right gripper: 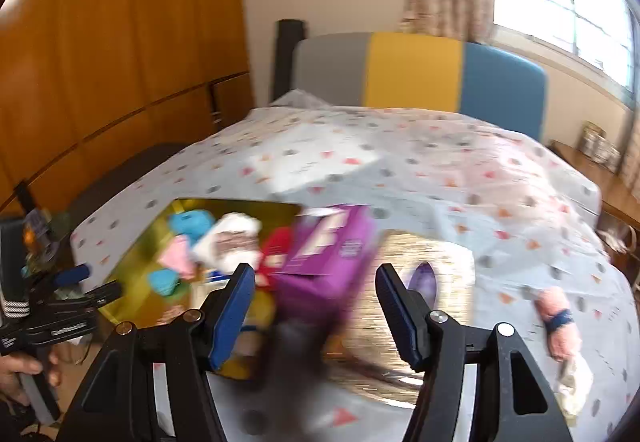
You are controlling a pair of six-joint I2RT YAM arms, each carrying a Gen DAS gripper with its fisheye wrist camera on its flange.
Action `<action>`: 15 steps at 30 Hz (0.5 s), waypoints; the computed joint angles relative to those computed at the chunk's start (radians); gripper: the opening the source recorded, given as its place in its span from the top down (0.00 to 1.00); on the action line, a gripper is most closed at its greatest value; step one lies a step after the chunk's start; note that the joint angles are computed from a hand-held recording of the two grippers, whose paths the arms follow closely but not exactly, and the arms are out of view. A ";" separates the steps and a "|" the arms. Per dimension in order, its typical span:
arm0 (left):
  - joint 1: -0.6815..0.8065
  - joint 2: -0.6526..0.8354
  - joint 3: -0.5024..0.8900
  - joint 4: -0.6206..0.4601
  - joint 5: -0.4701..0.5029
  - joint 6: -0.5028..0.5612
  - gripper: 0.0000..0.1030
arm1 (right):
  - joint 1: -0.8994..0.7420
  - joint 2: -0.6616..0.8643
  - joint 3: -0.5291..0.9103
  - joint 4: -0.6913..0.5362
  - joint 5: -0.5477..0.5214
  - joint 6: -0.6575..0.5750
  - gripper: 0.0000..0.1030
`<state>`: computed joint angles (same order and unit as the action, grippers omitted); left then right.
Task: Organize soft objects
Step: 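Move both tools from the tray to the pink towel and white packet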
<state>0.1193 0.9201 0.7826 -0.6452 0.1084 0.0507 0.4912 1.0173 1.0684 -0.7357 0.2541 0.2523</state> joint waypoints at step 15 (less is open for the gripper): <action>-0.136 -0.010 0.034 -0.035 -0.090 -0.024 0.19 | -1.034 0.002 -0.159 0.104 -0.274 -0.263 0.38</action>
<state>-0.0168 0.9103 0.8163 -0.6798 0.0179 0.0263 -0.5425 1.0192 0.9099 -0.6314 -0.0203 -0.0102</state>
